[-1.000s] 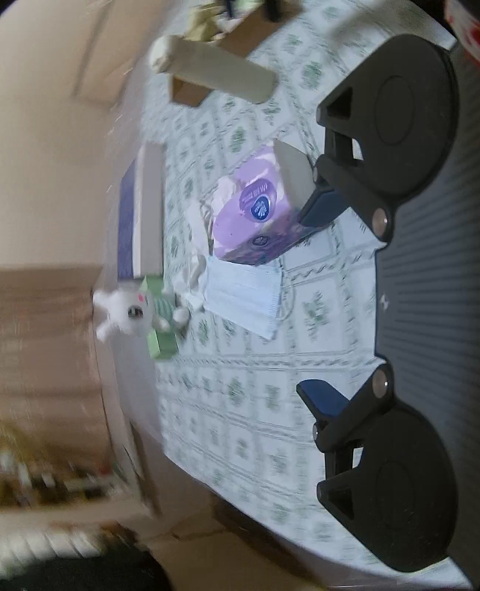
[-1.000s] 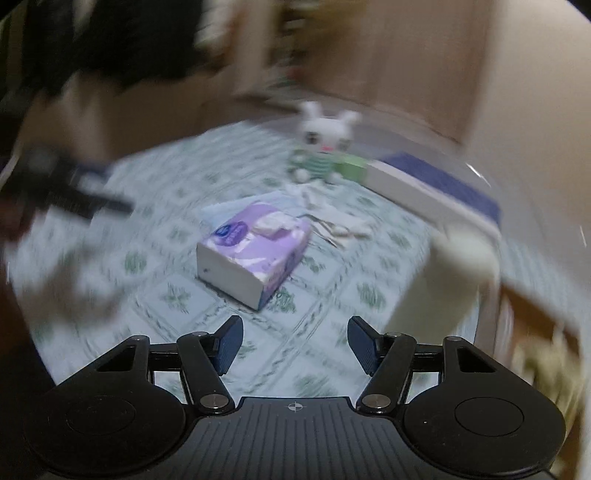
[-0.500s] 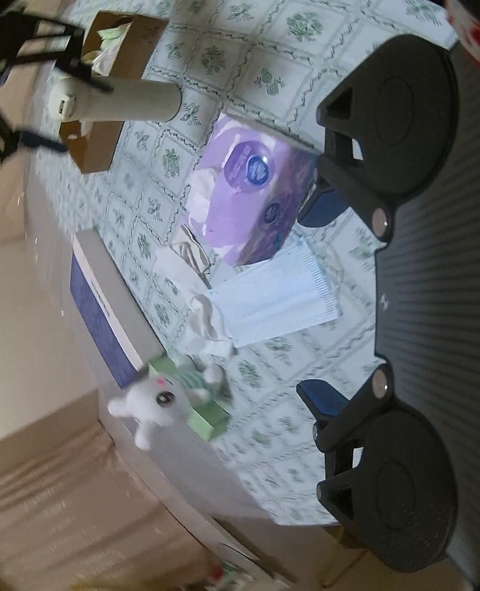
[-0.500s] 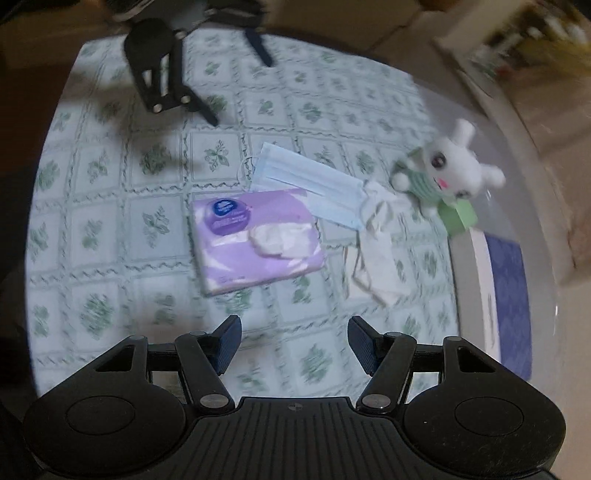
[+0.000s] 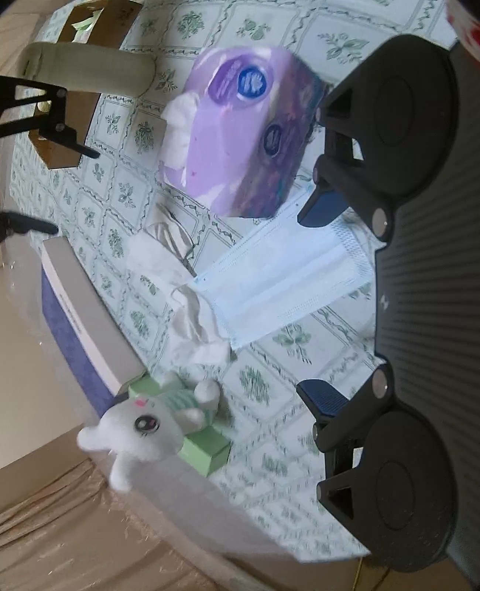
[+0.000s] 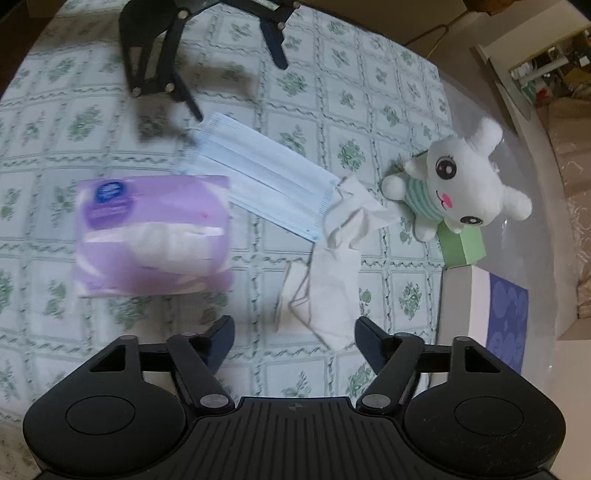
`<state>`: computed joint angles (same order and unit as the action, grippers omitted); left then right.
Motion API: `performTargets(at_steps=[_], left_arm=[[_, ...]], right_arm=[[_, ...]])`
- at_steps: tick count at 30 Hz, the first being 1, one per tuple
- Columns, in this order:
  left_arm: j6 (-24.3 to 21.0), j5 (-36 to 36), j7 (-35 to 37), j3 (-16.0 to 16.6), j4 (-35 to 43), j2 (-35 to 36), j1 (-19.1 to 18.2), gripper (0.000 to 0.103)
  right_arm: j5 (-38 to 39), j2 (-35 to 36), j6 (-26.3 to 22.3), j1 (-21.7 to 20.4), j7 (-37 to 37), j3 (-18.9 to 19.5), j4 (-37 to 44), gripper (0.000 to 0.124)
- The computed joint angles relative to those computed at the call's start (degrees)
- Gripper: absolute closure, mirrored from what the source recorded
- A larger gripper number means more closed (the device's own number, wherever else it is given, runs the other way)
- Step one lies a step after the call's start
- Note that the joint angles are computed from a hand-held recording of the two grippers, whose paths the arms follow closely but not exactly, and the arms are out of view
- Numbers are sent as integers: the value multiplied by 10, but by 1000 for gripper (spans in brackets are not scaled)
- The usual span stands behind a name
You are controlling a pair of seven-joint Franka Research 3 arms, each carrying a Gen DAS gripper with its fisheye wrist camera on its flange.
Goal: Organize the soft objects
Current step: 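Lower both grippers toward the white tissue and blue face mask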
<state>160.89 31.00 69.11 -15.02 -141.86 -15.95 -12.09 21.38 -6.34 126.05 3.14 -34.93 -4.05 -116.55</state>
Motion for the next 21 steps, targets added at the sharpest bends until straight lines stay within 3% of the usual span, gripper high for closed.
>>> performTargets(at_steps=[6, 10, 16, 18, 21], left_arm=[[42, -37, 33, 22, 31, 76, -4, 15], [58, -126, 93, 39, 46, 111, -17, 15], [60, -174, 116, 32, 69, 152, -12, 17], [62, -189, 124, 29, 70, 156, -12, 23], [65, -233, 159, 25, 66, 153, -13, 42]], right_arm=[[-17, 47, 33, 9, 20, 14, 22, 47], [-21, 72, 42, 10, 33, 20, 36, 46], [-42, 104, 41, 12, 63, 27, 58, 45], [-49, 113, 42, 12, 71, 28, 64, 45], [-52, 127, 39, 12, 79, 31, 76, 45]])
